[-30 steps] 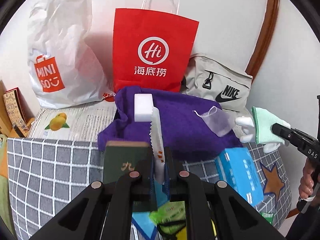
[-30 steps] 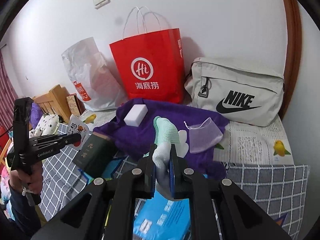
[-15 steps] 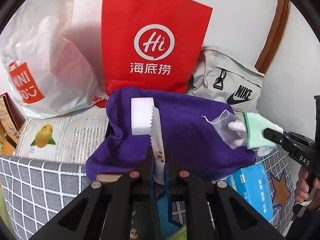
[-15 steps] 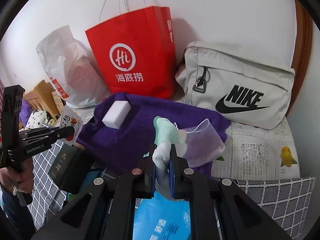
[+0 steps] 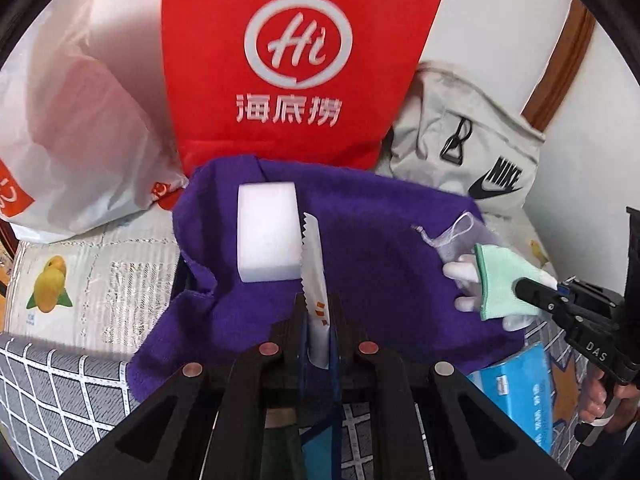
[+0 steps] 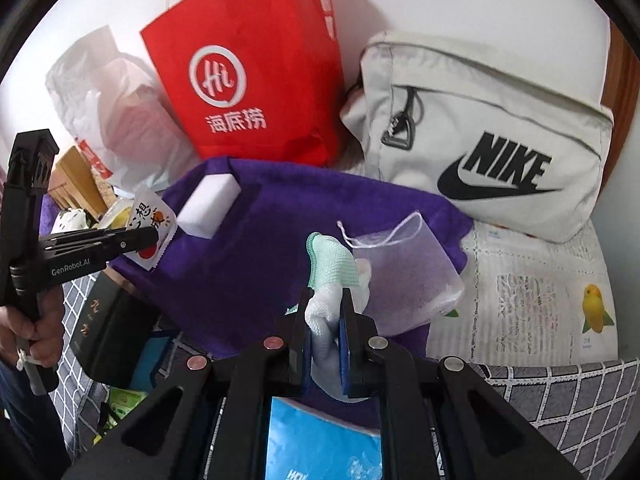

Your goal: Organize soft objects

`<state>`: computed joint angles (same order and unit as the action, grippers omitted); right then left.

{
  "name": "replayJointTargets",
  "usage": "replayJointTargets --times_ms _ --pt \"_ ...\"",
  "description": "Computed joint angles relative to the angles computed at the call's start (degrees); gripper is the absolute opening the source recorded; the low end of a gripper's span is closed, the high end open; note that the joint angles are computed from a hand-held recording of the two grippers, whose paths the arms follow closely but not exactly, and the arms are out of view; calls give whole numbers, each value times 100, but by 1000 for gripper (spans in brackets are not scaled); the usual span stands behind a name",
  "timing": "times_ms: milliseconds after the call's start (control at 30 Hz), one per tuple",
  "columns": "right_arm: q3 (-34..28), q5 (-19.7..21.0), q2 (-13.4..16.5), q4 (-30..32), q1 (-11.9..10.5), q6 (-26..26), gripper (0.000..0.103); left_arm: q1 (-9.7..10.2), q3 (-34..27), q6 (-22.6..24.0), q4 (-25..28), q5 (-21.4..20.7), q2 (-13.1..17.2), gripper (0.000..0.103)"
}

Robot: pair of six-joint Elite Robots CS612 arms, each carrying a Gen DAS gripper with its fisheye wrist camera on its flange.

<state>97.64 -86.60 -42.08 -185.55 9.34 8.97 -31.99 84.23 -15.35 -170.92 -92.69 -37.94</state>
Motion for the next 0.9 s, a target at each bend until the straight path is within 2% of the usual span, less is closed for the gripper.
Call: replayJointTargets --times_ms 333,467,533,567,700,767,900 --pt "-156 -80 84 394 -19 -115 14 25 -286 -8 628 53 149 10" --pt "-153 -210 83 380 -6 -139 23 35 -278 8 681 145 143 12" --pt "-143 -119 80 348 -16 -140 32 32 -269 24 689 203 129 20" --pt "-141 -114 81 325 -12 -154 36 24 -256 43 670 249 118 28" --pt "-124 -223 73 234 28 -231 43 20 -215 48 563 329 73 50" --pt "-98 -266 48 198 35 -212 44 11 -181 21 470 428 46 57" --pt "-6 -332 -34 98 35 -158 45 6 -108 -11 436 503 -20 58"
